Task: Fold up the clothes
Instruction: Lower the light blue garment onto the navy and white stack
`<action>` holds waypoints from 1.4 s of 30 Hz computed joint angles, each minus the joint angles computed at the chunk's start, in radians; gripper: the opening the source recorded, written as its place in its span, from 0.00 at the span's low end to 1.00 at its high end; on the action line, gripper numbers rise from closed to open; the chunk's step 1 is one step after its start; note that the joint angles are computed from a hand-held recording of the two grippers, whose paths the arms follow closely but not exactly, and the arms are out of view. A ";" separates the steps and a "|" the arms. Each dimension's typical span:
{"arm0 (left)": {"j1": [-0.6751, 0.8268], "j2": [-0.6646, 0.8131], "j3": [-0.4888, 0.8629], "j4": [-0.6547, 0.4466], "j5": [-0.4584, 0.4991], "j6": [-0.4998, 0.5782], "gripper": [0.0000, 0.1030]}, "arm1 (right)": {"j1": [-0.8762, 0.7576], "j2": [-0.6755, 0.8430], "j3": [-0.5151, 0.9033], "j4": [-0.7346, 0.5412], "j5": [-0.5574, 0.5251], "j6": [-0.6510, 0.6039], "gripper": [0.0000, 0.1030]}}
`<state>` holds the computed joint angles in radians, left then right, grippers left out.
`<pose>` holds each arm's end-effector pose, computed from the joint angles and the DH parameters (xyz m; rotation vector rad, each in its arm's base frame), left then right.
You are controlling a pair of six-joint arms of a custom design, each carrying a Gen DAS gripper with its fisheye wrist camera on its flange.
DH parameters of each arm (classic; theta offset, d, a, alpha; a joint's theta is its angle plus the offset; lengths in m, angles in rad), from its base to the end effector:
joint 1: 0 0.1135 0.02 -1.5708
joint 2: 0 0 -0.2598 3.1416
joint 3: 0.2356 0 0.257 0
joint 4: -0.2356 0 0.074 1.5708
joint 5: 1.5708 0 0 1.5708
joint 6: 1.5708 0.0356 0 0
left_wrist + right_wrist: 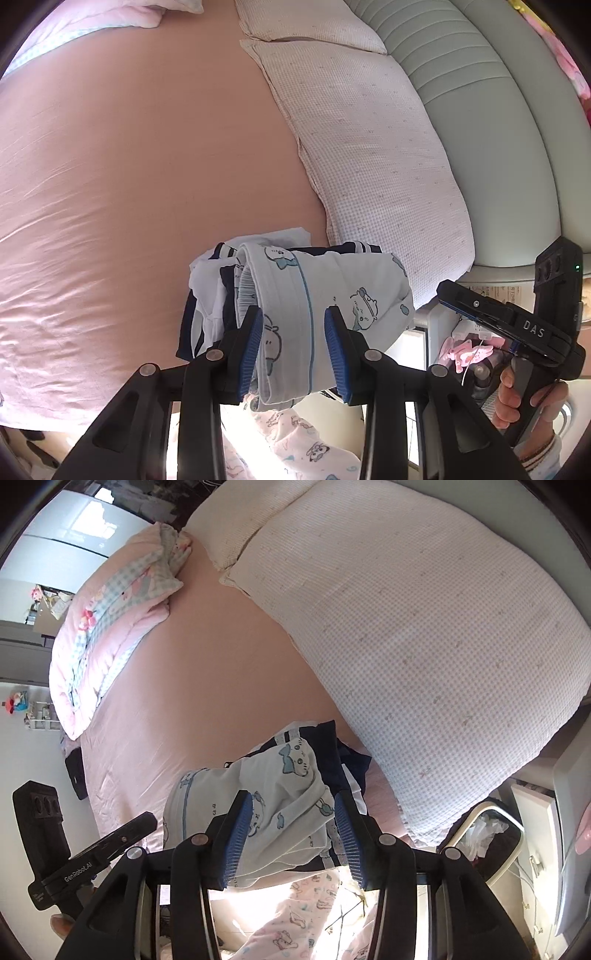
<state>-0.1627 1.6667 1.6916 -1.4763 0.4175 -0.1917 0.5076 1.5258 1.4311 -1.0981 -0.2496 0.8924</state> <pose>0.2995 -0.0638 0.3325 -0.0055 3.0278 -0.6632 0.2604 0.1549 0.3083 0.4935 2.9024 0.6451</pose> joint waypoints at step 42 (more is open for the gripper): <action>0.093 -0.096 -0.275 0.107 -0.069 -0.130 0.73 | 0.087 0.057 -0.174 0.120 0.013 0.006 0.46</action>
<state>-0.0702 1.5706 1.4171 -1.3696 0.3484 -0.3220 0.5947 1.5824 1.2568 -0.9777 -0.2364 0.8984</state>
